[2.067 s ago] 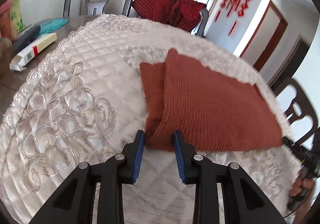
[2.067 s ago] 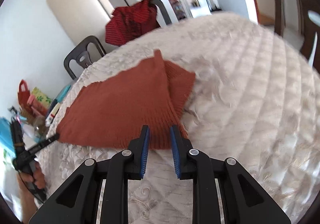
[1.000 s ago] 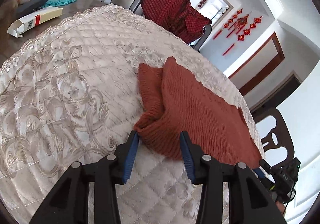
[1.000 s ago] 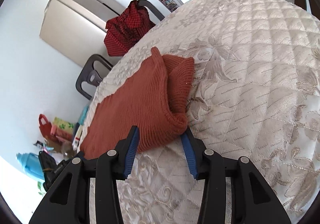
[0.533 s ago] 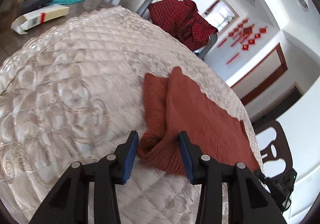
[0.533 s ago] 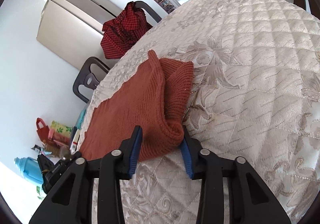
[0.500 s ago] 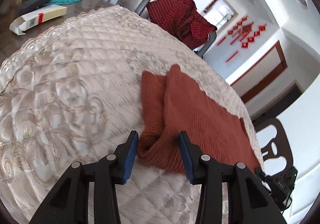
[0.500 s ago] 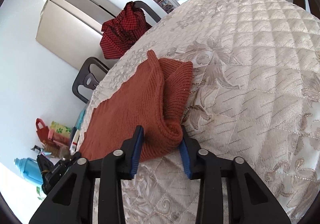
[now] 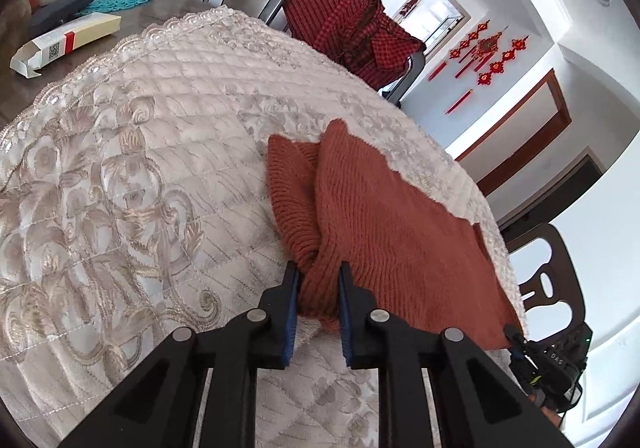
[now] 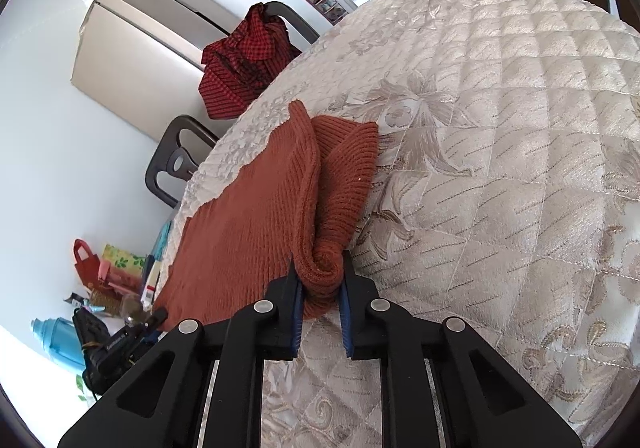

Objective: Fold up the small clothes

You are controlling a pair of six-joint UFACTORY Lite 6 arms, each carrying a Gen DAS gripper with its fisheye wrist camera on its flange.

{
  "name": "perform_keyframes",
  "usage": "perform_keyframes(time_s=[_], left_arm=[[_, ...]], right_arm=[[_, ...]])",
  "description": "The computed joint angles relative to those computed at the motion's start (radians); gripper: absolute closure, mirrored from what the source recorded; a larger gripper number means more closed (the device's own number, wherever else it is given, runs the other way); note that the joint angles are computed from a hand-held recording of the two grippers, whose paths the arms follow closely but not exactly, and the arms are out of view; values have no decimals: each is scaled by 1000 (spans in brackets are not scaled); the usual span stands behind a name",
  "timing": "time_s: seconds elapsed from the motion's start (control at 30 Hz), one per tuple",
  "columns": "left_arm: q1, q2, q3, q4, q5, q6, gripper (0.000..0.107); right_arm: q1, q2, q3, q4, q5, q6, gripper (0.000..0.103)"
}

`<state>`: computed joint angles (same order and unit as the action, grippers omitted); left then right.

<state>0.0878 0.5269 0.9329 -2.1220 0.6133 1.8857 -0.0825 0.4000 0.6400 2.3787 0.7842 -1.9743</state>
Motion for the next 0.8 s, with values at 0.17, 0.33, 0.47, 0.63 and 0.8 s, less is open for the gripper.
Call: perform_keyframes(time_s=[0.17, 0.33, 0.47, 0.63, 0.8], left_arm=[[30, -107, -103, 49, 36, 7, 89], [77, -218, -259, 94, 74, 32, 89], [114, -312, -397, 124, 83, 55, 89], [151, -420, -545, 173, 81, 53, 89], [142, -466, -611, 161, 64, 88, 89]], right_arm=[[-25, -89, -61, -49, 18, 22, 90], [-62, -224, -186, -127, 21, 53, 90], [-112, -351, -322, -227, 8, 97, 90], [-159, -485, -468, -317, -13, 151, 90], [-250, -552, -560, -407, 4, 155, 90]])
